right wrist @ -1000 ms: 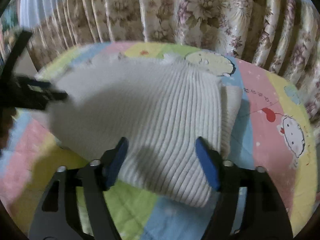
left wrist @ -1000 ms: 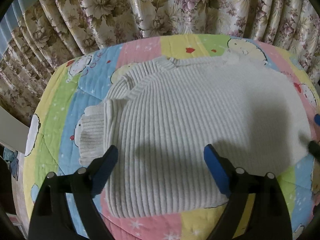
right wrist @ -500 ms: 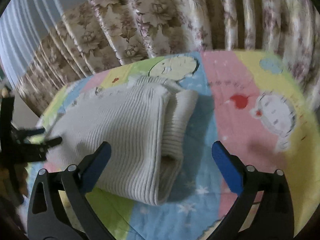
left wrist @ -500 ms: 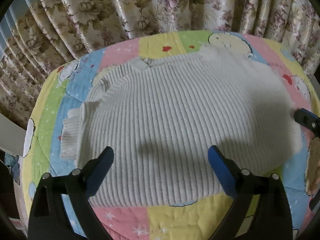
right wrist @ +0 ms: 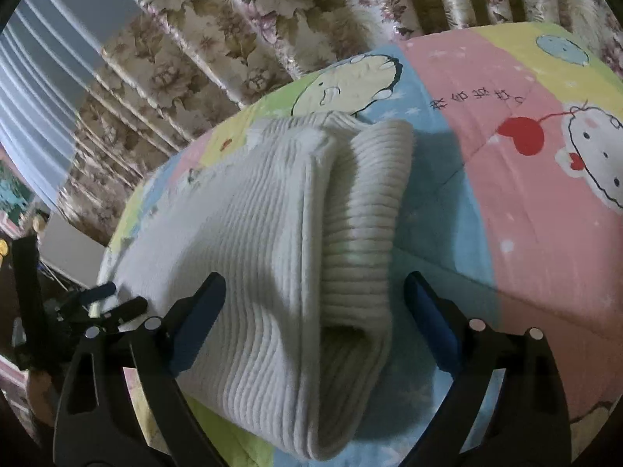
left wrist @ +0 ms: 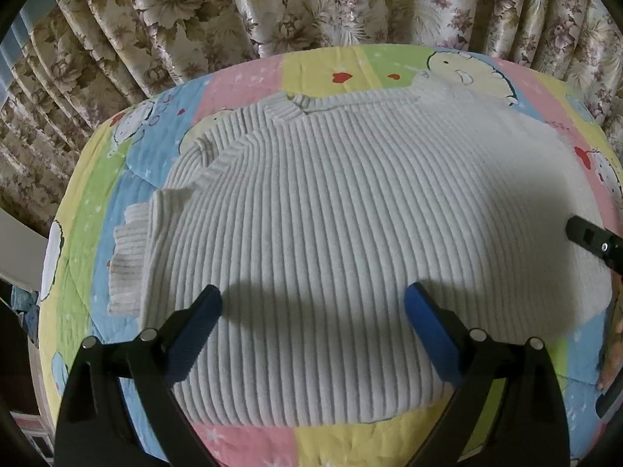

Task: Fold small clothes

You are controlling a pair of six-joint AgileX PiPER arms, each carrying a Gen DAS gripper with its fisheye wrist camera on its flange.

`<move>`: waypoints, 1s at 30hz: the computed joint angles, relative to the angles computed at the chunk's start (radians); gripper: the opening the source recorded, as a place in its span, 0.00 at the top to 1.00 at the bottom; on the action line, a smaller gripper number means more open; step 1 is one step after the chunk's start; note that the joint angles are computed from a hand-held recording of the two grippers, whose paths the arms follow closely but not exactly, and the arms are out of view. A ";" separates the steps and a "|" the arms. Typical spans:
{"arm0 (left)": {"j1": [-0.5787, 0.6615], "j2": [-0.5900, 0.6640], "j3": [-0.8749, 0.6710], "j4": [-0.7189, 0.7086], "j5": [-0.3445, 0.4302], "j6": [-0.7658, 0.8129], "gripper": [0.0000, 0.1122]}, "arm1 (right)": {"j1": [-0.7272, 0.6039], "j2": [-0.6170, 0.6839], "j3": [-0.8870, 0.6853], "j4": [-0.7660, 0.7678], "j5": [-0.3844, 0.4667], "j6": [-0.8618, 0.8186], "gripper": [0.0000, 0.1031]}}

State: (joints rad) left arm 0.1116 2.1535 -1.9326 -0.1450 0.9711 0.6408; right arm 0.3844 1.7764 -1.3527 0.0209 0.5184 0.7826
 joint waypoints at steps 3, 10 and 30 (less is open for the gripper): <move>-0.007 0.015 -0.019 0.007 0.002 0.009 0.15 | 0.009 0.015 -0.033 0.006 0.041 -0.031 0.27; -0.006 0.054 -0.067 0.006 0.020 0.019 0.10 | 0.000 0.060 -0.096 0.026 0.096 -0.091 0.26; 0.002 0.066 -0.062 -0.026 -0.004 0.100 0.10 | 0.187 0.288 -0.669 -0.359 0.624 0.026 0.69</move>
